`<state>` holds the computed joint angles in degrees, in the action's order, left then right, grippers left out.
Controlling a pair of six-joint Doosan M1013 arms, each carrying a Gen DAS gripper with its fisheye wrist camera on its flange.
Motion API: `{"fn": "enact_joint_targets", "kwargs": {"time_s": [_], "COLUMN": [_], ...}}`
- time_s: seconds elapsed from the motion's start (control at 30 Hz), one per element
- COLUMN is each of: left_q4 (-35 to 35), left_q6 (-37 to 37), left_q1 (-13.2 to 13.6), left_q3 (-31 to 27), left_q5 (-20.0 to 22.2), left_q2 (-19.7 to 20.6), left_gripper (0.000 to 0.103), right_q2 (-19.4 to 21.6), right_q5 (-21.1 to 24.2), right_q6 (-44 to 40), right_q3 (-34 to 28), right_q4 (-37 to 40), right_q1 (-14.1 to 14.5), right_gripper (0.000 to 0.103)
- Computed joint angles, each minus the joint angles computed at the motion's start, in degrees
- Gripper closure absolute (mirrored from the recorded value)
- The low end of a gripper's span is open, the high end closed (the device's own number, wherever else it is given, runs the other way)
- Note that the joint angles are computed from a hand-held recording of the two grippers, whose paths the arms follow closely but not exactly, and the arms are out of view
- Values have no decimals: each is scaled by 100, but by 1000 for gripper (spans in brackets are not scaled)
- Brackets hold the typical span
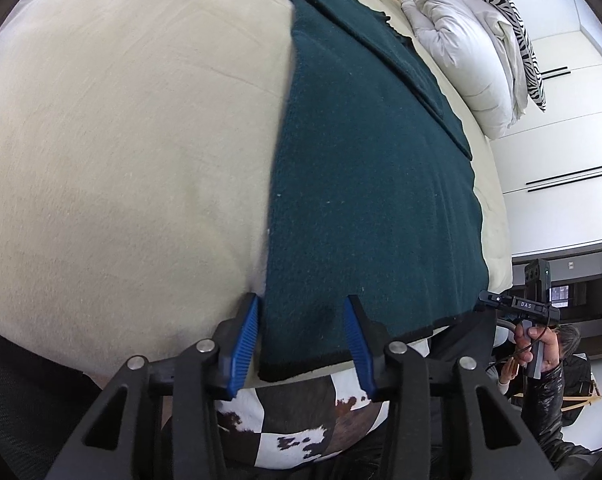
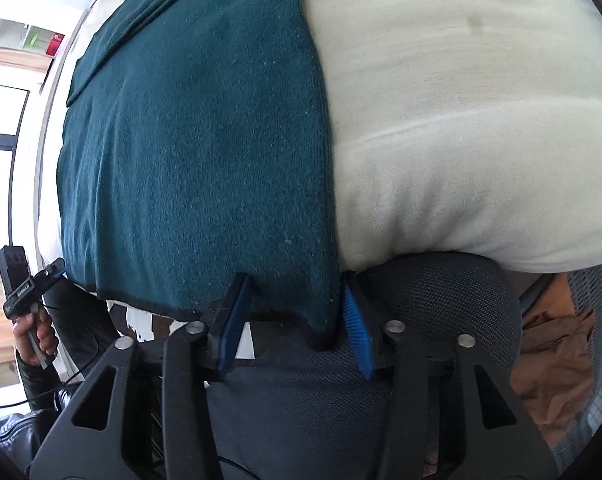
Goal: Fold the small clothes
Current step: 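Grasp the sweater hem with both tools, then lift the hem with both tools and carry it toward the collar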
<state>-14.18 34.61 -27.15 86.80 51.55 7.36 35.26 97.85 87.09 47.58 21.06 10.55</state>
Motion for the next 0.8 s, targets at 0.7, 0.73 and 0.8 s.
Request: {"fn": "enact_joint_targets", "kwargs": {"time_s": [0.7, 0.73, 0.8], "left_q4": [-418, -391, -375], "left_q6": [-131, -143, -120], "left_q1": [54, 43, 34], "left_q3": [186, 186, 190], "left_q5": [-133, -158, -191], "left_q2": [-68, -79, -97], "left_gripper": [95, 96, 96], "right_q2": [-357, -385, -441], "right_q5": [-616, -661, -774], "right_q6": [-213, -217, -234], "right_q3": [603, 634, 695], "right_q4": [294, 311, 395], "right_q1": [-113, -120, -139], "right_gripper": [96, 96, 96]}}
